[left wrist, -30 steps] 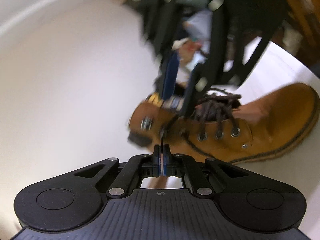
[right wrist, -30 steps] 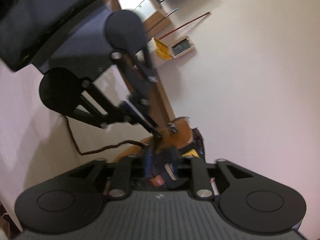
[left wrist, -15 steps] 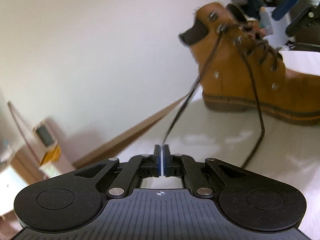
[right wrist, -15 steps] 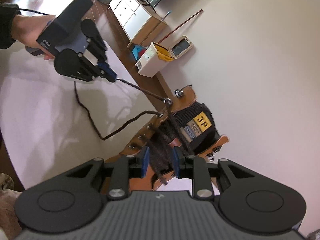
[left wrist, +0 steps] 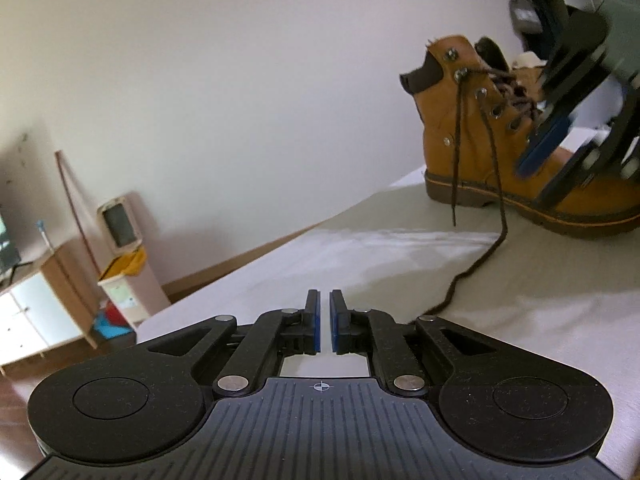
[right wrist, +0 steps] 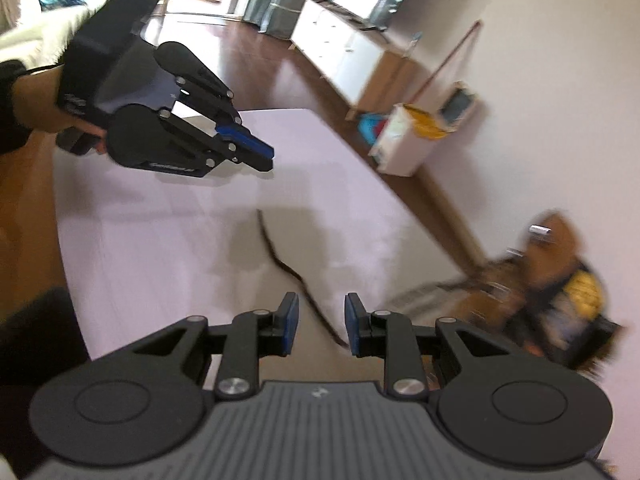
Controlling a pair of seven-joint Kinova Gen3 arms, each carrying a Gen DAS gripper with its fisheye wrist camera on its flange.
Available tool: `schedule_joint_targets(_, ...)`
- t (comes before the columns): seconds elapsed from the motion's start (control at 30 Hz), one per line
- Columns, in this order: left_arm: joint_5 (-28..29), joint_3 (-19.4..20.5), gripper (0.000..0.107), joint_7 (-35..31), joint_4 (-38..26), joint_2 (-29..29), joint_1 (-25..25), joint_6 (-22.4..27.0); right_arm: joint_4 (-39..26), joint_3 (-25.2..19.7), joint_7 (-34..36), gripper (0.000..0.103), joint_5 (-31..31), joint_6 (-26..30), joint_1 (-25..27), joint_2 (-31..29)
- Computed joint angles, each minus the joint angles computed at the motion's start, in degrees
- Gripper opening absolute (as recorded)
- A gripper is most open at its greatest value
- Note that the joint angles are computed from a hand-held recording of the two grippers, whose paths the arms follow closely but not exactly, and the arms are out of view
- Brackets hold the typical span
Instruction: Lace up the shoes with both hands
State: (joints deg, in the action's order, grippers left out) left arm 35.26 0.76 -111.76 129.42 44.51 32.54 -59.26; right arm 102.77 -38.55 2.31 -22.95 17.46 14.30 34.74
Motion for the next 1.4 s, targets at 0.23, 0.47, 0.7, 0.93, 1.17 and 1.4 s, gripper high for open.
schedule_joint_targets(0.23, 0.3, 1.6, 0.012, 8.0, 3.4, 0.3, 0.1, -5.6, -16.9, 0.8, -14.5, 0.024, 13.1, 16.3, -7.8, 10.5)
schedule_joint_targets(0.47, 1.9, 2.2, 0.022, 12.6, 4.3, 0.8, 1.6, -7.6, -32.9, 9.9, -17.9, 0.011, 11.9, 32.0, -17.4, 16.6)
schedule_joint_targets(0.7, 4.3, 3.5, 0.037, 16.7, 1.0, 1.5, 3.9, -7.9, -31.3, 10.8, -16.2, 0.002, -2.7, 34.9, -11.7, 15.1)
schedule_joint_targets(0.93, 3.3, 4.6, 0.043, 17.1, -9.6, 4.8, 7.5, -12.7, -27.1, 3.0, -19.3, 0.002, -19.0, 40.3, 6.9, 14.0)
schedule_joint_targets(1.17, 6.1, 4.3, 0.039, 2.6, -22.2, 5.2, 10.9, -5.5, -19.9, 1.5, -11.7, 0.002, -30.9, 41.5, 19.5, 14.0)
schedule_joint_targets(1.4, 10.4, 6.3, 0.003, -12.1, -29.9, 4.2, 11.0, 3.8, -22.4, 7.7, -12.3, 0.002, -35.3, 48.8, 21.2, 16.5)
